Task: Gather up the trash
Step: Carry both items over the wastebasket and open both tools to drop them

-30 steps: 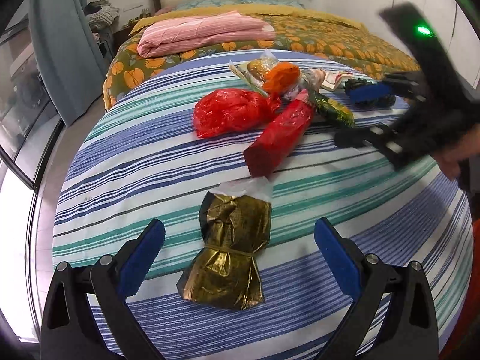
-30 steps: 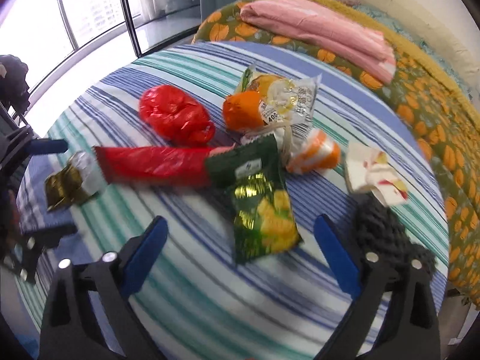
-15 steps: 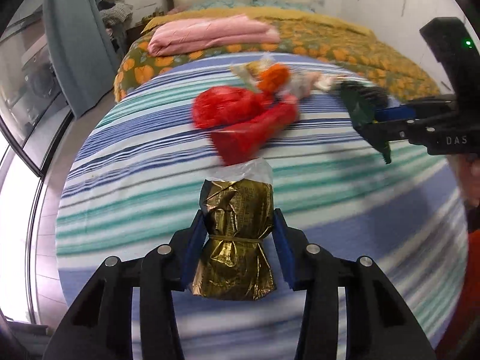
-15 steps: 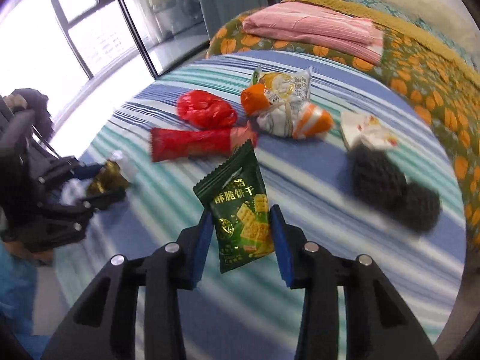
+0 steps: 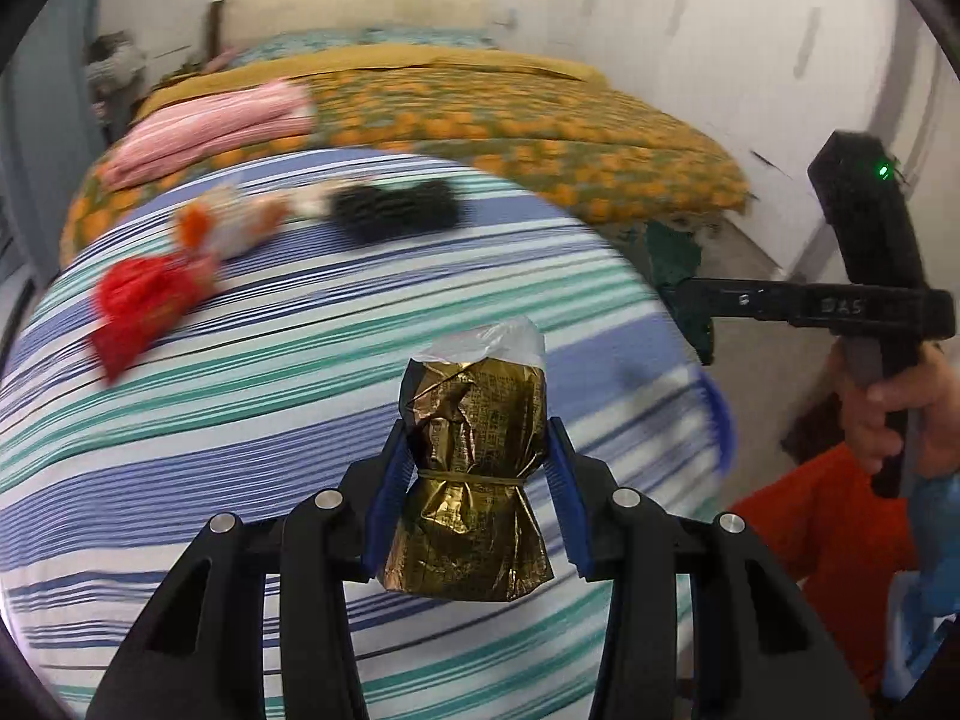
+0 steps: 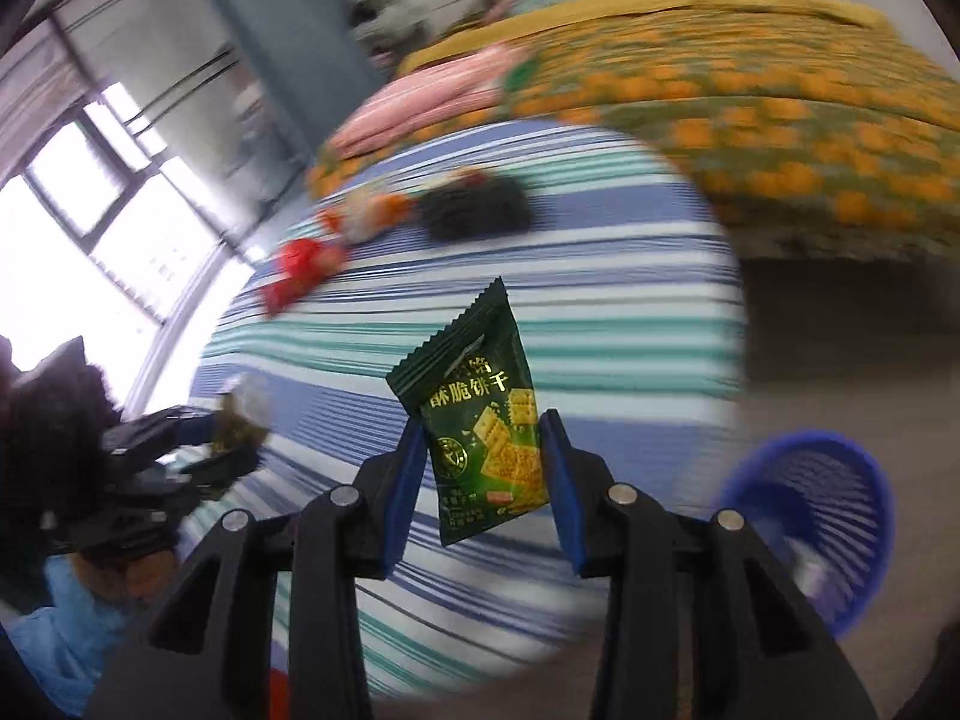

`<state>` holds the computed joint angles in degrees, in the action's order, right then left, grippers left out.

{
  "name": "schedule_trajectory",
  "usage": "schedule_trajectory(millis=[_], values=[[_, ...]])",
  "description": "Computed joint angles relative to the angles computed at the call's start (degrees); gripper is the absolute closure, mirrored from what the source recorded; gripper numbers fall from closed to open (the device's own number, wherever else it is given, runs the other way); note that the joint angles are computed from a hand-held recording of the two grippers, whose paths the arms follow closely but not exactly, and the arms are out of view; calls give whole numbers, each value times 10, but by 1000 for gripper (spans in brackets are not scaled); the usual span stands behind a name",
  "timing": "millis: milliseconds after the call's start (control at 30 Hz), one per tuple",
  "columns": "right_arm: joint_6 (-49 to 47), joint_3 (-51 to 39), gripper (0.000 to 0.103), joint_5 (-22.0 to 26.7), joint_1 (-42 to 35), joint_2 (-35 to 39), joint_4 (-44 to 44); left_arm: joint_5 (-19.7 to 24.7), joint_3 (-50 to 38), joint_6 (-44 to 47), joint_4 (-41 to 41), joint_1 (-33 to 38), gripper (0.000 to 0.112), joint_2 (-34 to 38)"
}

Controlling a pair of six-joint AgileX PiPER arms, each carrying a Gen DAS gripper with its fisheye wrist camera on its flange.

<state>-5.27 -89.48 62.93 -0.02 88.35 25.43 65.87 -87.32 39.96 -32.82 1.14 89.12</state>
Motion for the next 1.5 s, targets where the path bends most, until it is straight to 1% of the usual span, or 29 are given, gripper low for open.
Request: schedule_trajectory(millis=[100, 167, 200, 333, 433, 600, 733, 867, 900, 933, 967, 1000, 1067, 1100, 1133, 1167, 1200, 1233, 1300, 1333, 1367, 1400, 1467, 1500], values=[[-39, 64, 65, 9, -98, -50, 7, -22, 0, -63, 16, -105, 69, -1], [-67, 95, 65, 7, -160, -67, 14, -37, -13, -114, 34, -166, 68, 11], [-89, 115, 65, 0, -201, -77, 24, -41, -30, -153, 47, -203, 68, 27], [-138, 153, 65, -29, -281, -76, 31, -52, -84, -240, 78, -304, 68, 80], [-172, 170, 65, -35, -333, -60, 50, -56, -141, -285, 108, -364, 68, 137], [-207, 165, 65, -35, -392, -11, 71, -52, -244, -353, 144, -421, 67, 254], [-214, 163, 65, -31, -424, 14, 87, -49, -305, -385, 173, -452, 67, 327], [-220, 160, 63, -28, -437, 30, 97, -55, -339, -393, 184, -468, 66, 371], [-222, 162, 57, -27, -439, 32, 97, -61, -339, -397, 190, -471, 62, 376], [-221, 164, 53, -26, -441, 35, 99, -64, -341, -397, 191, -472, 49, 382], [-221, 163, 48, -23, -443, 39, 103, -66, -345, -399, 193, -474, 46, 386], [-221, 164, 45, -22, -449, 42, 111, -70, -344, -400, 196, -474, 41, 388], [-223, 162, 44, -25, -454, 46, 115, -75, -343, -400, 196, -474, 37, 384], [-226, 163, 44, -27, -458, 42, 120, -78, -344, -399, 195, -474, 34, 383], [-229, 165, 43, -30, -463, 36, 125, -94, -323, -397, 192, -474, 30, 365], [-230, 166, 39, -33, -466, 32, 128, -110, -302, -397, 192, -474, 27, 347], [-230, 168, 34, -37, -468, 26, 130, -138, -268, -398, 195, -476, 22, 318], [-231, 171, 33, -44, -470, 18, 131, -162, -239, -398, 197, -478, 18, 293], [-239, 177, 26, -53, -470, 4, 135, -214, -179, -406, 214, -483, 14, 238], [-245, 183, 24, -61, -468, -5, 136, -239, -150, -420, 235, -489, 14, 210], [-248, 188, 21, -70, -465, -13, 135, -254, -129, -424, 243, -490, 14, 188], [-251, 198, 21, -87, -460, -26, 132, -273, -100, -417, 240, -487, 14, 159], [-264, 221, 21, -130, -442, -60, 125, -291, -64, -404, 222, -477, 14, 120], [-268, 230, 20, -148, -432, -73, 123, -292, -48, -406, 222, -471, 14, 102]])
